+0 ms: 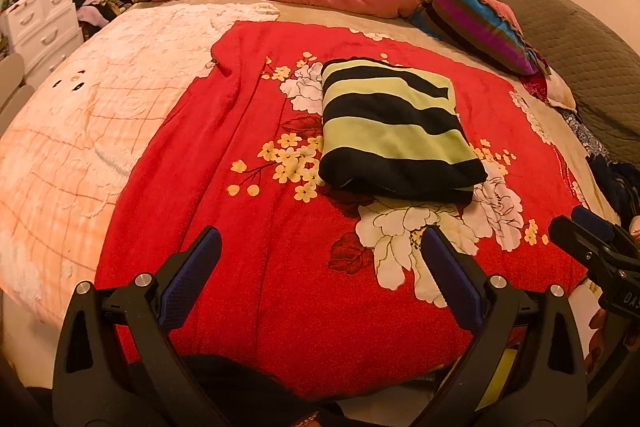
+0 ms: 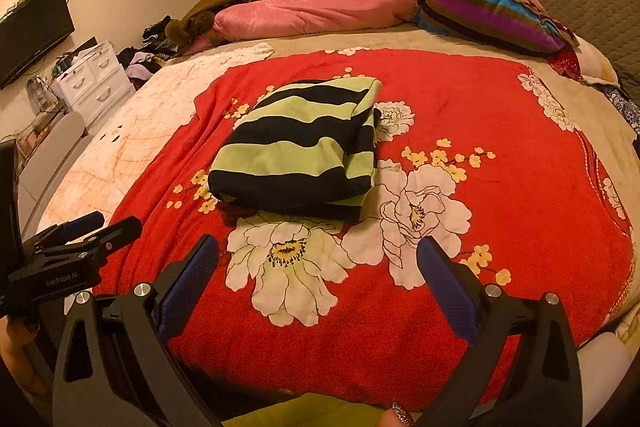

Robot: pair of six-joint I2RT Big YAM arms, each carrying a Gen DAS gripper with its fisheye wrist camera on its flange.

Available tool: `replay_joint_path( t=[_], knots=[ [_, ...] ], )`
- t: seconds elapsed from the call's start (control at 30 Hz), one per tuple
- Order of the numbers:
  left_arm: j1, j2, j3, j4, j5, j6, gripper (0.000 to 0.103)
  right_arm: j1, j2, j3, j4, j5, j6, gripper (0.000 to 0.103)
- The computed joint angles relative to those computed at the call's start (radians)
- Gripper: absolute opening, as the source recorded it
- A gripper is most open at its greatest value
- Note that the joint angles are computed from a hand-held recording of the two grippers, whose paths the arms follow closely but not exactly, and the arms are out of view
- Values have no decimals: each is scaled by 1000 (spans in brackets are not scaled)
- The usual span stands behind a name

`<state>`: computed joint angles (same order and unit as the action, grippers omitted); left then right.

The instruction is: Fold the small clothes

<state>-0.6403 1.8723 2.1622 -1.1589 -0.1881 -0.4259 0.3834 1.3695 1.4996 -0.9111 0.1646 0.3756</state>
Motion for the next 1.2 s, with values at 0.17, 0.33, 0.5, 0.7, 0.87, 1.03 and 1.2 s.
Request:
replay_joint_path(
  t=[0.17, 0.33, 0.5, 0.7, 0.87, 1.03, 1.2],
  knots=[
    [2, -3, -4, -4, -1, -3, 94, 0, 0, -2, 3, 0, -1, 99],
    [4, -3, -4, -13, -5, -13, 94, -2, 2, -5, 2, 3, 4, 99],
    [3, 0, 2, -21, -14, -13, 94, -6, 1, -7, 1, 1, 3, 99],
    [0, 5, 14, -31, -28, -7, 94, -7, 2, -4, -2, 1, 5, 99],
    [-2, 8, 20, -36, -32, -5, 94, -9, 0, -5, -2, 4, 3, 99],
    [-2, 8, 22, -38, -37, -4, 94, -10, 0, -5, -4, 3, 2, 99],
    [-4, 9, 25, -41, -46, -4, 94, -10, 0, -6, -2, 5, 8, 99]
  ],
)
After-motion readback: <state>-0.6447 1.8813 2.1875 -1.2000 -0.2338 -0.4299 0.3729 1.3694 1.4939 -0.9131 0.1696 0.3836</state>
